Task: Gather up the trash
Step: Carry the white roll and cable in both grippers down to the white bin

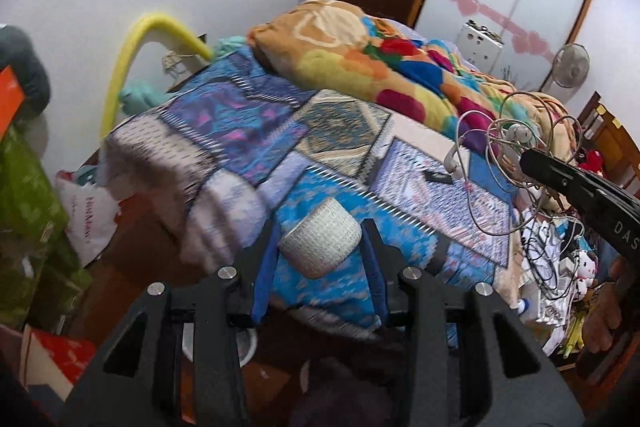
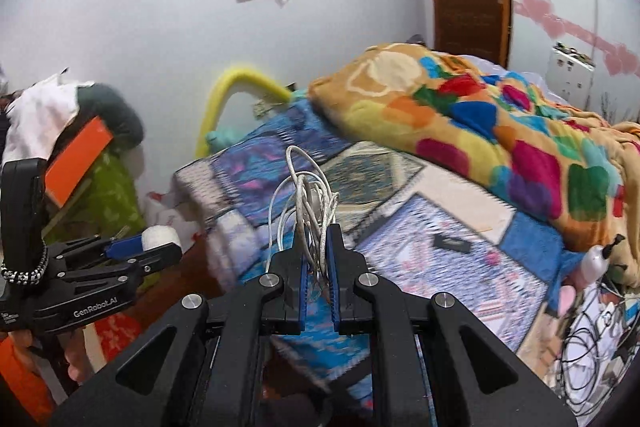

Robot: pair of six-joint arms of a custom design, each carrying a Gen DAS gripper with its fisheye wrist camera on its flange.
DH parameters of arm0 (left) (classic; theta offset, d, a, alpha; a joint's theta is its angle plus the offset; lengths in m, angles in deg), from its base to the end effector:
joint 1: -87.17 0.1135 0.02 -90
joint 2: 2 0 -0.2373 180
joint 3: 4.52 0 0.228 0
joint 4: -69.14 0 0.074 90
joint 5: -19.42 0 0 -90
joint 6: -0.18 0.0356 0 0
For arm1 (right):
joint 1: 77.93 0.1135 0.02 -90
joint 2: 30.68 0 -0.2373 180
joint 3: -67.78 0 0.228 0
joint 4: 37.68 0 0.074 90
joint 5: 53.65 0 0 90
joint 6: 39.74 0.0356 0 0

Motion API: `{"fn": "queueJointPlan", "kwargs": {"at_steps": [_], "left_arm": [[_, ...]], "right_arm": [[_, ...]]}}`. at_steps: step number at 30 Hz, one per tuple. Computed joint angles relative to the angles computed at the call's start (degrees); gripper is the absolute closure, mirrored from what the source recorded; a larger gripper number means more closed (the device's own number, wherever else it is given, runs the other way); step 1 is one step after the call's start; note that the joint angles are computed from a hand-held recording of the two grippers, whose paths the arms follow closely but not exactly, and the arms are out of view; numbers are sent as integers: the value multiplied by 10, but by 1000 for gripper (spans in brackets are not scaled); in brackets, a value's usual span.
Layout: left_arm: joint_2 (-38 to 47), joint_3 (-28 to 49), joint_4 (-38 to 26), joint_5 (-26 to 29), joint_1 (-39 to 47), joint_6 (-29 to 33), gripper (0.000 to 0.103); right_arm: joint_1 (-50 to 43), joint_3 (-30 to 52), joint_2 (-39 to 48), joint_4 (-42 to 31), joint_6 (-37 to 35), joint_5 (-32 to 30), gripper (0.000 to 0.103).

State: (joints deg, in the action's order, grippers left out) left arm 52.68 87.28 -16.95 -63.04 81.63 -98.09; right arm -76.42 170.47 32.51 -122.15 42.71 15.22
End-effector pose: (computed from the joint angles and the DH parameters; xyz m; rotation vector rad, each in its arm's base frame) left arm 0.1353 -0.0178 0.3623 0.0020 2.4335 -0.2686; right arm 0.1644 0.0172 0.3946 -0.3611 2.2923 0.3804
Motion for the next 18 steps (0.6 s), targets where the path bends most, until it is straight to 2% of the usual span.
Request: {"fn": "queueJointPlan", "kwargs": {"at_steps": [4, 7, 8, 10, 13, 16, 18], "left_arm": [[-38, -19, -53, 81, 159, 109, 63], [-46, -30, -97, 153, 307, 221, 63], [-44, -37, -116, 180, 372, 276, 63], [-40, -50, -135, 204, 445, 341, 63], [-27, -87, -145, 222, 552, 438, 63], [-14, -136, -125, 210, 616, 492, 63], [2, -166, -102, 198, 639, 507, 63]], "right_arm": [[125, -32, -24, 16, 66, 67, 95], [218, -57, -30, 31, 112, 117, 95], [249, -67, -29, 37, 126, 133, 95], [307, -85, -27, 47, 156, 162, 95], [379, -114, -9, 69, 193, 193, 95], [439, -144, 17, 96, 223, 215, 95], [465, -163, 43, 116, 236, 216, 95]]}}
